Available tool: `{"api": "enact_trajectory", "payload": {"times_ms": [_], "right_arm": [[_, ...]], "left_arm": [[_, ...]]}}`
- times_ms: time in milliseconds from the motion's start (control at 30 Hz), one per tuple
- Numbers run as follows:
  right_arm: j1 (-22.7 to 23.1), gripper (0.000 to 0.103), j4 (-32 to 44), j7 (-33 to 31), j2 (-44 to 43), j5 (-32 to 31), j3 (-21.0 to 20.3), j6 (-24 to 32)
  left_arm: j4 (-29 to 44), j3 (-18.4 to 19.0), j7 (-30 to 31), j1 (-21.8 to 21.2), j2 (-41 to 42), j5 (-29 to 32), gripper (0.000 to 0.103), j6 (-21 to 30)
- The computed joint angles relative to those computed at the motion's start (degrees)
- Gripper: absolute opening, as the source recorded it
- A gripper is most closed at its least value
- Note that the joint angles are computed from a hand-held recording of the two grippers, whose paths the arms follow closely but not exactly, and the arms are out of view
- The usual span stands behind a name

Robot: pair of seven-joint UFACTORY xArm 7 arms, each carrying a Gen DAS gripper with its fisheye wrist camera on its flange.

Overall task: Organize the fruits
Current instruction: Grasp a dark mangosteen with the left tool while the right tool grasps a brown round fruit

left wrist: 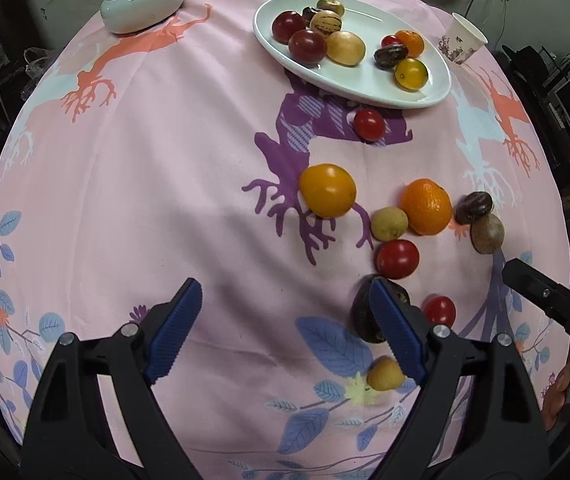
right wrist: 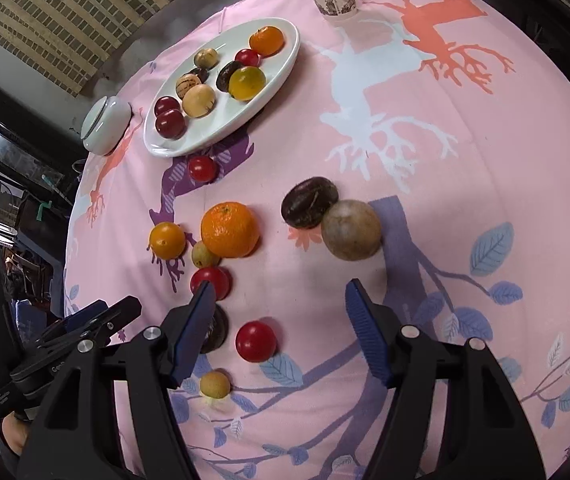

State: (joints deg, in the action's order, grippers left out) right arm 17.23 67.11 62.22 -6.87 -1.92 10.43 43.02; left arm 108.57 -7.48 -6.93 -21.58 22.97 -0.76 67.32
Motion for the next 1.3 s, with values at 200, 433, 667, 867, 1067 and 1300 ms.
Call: {"api": "enact_trajectory", "payload": {"times_ms": [200,433,667,867,1067,1300], "right_arm": [[0.68,0.068,-2.98,1.28,-2.65,0.99,0.74,0.84],[0.76,0.068,-5.45,2.25,-5.00,1.35,1.15,1.84],[0.17,0.068,-6.91,2.44,-6.28,1.25,1.25,1.73],[-1.08,0.068,-6.16,2.92,-5.75,-2.35,1.41,3.90],[-1.32,0.068,-4.68,0.87,-3.70,-1.79,0.32,4.57],[-1.27,0.068,-2.78,-1.65,-0.93,-0.67,-0.41,3.63]], "left_arm": [[-4.04,-0.78,1.34,-0.41,-2.62,-0.30,0.088,-0.14],[-5.54,-1.65,2.36,-1.30,-3.19,-1.35,0.088,0.30],[-5.24,-1.78,2.78,-2.44,-2.53,-0.74,0.088,1.54],[-4.16,-1.55,2.89,-2.78,-1.46,-0.33,0.088,2.86],[-4.18,-1.58,3.55,-2.94,-0.69,-0.26,0.088,1.85],[-3.97,-2.00,5.99,-3.10,0.61,-0.48,0.071,-0.01]]}}
